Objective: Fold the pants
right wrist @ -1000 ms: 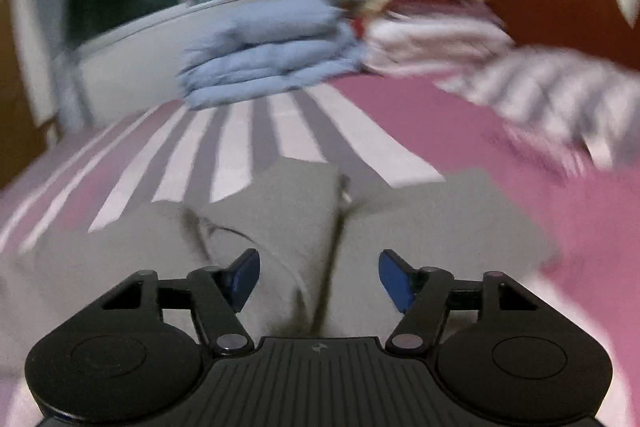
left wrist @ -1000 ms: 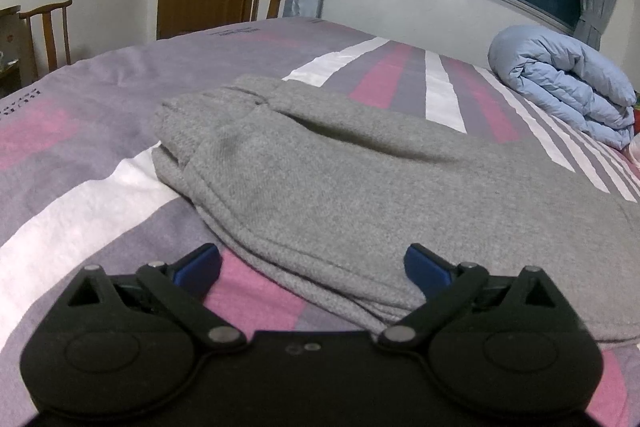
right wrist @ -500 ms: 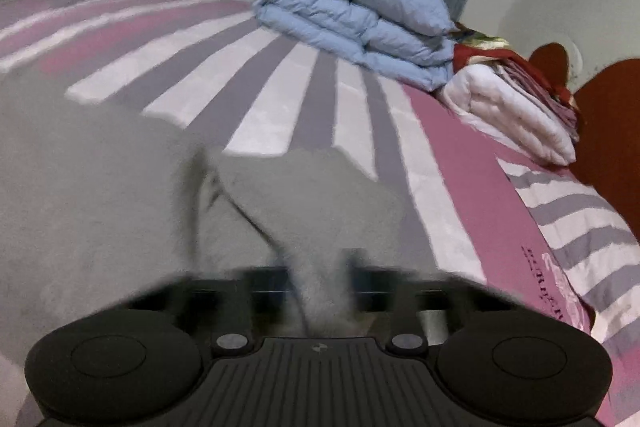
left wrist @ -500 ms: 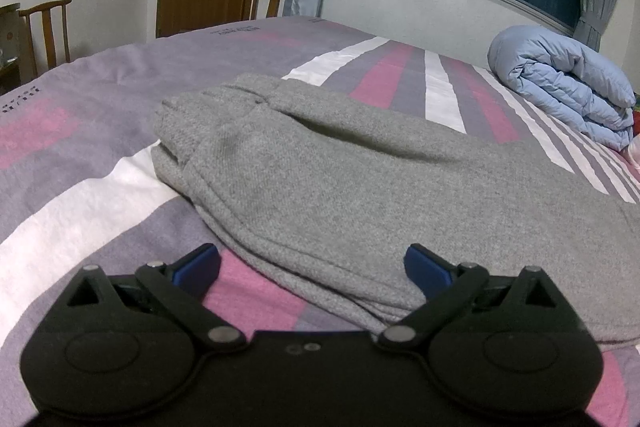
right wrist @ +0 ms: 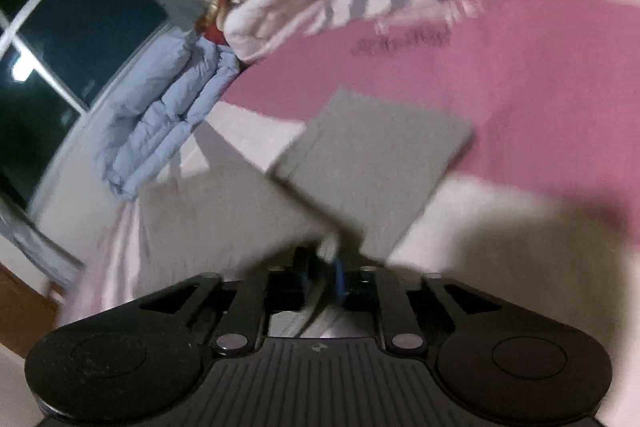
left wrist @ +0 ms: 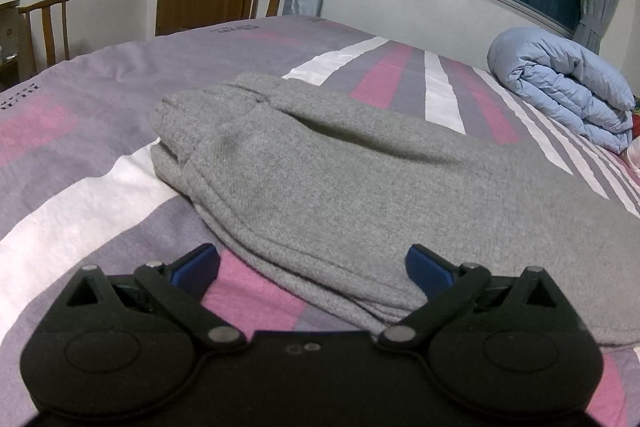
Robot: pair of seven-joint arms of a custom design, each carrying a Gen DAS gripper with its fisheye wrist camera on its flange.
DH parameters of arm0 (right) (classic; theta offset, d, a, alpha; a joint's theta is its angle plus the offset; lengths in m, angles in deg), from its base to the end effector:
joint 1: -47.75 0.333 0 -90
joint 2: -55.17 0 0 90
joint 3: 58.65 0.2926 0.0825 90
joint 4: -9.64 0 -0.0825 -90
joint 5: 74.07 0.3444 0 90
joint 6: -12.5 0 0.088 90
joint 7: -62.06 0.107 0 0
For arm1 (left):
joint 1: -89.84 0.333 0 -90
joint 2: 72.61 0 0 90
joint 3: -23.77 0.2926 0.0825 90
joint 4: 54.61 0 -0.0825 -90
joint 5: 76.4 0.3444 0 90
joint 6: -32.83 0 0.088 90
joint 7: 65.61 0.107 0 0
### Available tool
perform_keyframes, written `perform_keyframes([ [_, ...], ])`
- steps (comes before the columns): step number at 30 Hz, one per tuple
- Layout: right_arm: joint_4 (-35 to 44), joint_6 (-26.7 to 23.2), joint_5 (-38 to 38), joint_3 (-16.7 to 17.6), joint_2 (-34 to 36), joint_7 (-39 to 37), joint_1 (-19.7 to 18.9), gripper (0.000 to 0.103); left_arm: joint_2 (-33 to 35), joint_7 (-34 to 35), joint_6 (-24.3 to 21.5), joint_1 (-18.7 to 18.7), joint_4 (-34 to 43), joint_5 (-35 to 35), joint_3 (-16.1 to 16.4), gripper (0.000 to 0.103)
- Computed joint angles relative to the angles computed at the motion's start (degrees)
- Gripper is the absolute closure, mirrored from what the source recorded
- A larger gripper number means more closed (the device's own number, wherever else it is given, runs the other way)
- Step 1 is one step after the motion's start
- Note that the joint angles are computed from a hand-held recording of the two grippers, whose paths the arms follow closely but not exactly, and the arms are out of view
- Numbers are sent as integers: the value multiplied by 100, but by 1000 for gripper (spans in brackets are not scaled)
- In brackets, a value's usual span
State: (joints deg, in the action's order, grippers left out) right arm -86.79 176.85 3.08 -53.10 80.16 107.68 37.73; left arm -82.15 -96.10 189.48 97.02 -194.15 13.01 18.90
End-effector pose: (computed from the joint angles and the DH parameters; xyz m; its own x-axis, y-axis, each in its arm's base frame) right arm 0.6424 -0.1134 0.3976 -0.1915 -0.7781 -0.5983 -0.5495 0.5901 -0.5915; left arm 0.4532 -0.0204 0.3910 0.6253 -0.7630 0.1639 -0.3776 -0.4797 -0.7920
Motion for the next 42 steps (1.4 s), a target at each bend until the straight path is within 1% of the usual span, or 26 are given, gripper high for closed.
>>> perform_keyframes([
  [2,171,149,-264,-35,57,-143,71,50,-7,5,12,2,-1,-1,5,8],
  [3,251,216,-453,-36,83,-317,106,48,-7,5,12,3,-1,-1,5,8],
  [4,304,247,-799,-90,98,-322,181,48,-12,-5,13,2,-6,2,3,8],
  [8,269,300,-1373,72,37,-1013,183,48,-1,12,17,5,6,-12,5,8],
  [9,262,358,-1093,202,15,-1631,113,50,0,15,15,4,7,-15,3,8],
  [10,230,356,-850,471,-19,-1898,-115,56,-2,15,17,6,6,-8,5,8],
  [11,332,82,-631,540,24,-1762,-261,83,-3,14,17,5,5,-11,3,8],
  [12,393,-355,-339,410,55,-1225,-349,87,-2,13,17,5,7,-10,3,8],
  [14,440,-671,426,330,200,-277,-588,87,2,19,26,8,9,-5,7,7],
  [16,321,-582,457,31,324,636,-452,87,3,17,33,11,8,-4,11,7],
  [17,223,-424,793,65,340,711,-551,88,-1,7,43,13,5,5,12,8],
  [18,158,-305,1288,94,323,441,-640,88,-6,-13,55,15,0,25,14,8],
  [19,101,-267,1381,9,304,375,-631,88,-5,-36,69,21,-4,53,20,8],
  [21,5,-660,1284,-125,243,100,-708,88,-1,-63,87,27,-5,77,27,7],
  [23,-100,-891,1066,-237,123,-208,-701,88,8,-63,75,23,0,67,23,7],
  [24,-117,-945,1133,-253,85,-343,-718,86,10,-60,66,21,1,61,20,7],
  [25,-122,-1005,1194,-274,68,-356,-733,84,8,-55,60,18,-1,53,19,7],
  [27,-18,-1164,1278,-299,114,-322,-757,63,5,-51,75,23,1,61,25,7],
  [28,24,-1209,1359,-292,145,-400,-757,61,5,-66,84,24,2,76,27,7],
  [31,349,-1351,1099,-311,341,-101,-704,60,7,-100,100,29,3,103,33,7],
  [34,532,-1203,886,-252,499,165,-617,60,8,-72,81,24,8,72,30,7],
  [36,643,-1058,1024,-153,571,175,-647,61,2,-55,70,23,7,60,26,7],
  [39,727,-1132,966,-104,664,260,-715,61,-54,-105,140,38,-18,88,43,9],
  [40,710,-1121,979,-87,648,224,-742,61,-80,-135,153,44,-37,88,46,10],
  [41,693,-1087,1047,-61,623,147,-765,61,-147,-220,145,50,-80,113,44,16],
  [42,661,-1081,1183,-26,592,-8,-805,61,-235,-455,131,66,-127,269,38,18],
])
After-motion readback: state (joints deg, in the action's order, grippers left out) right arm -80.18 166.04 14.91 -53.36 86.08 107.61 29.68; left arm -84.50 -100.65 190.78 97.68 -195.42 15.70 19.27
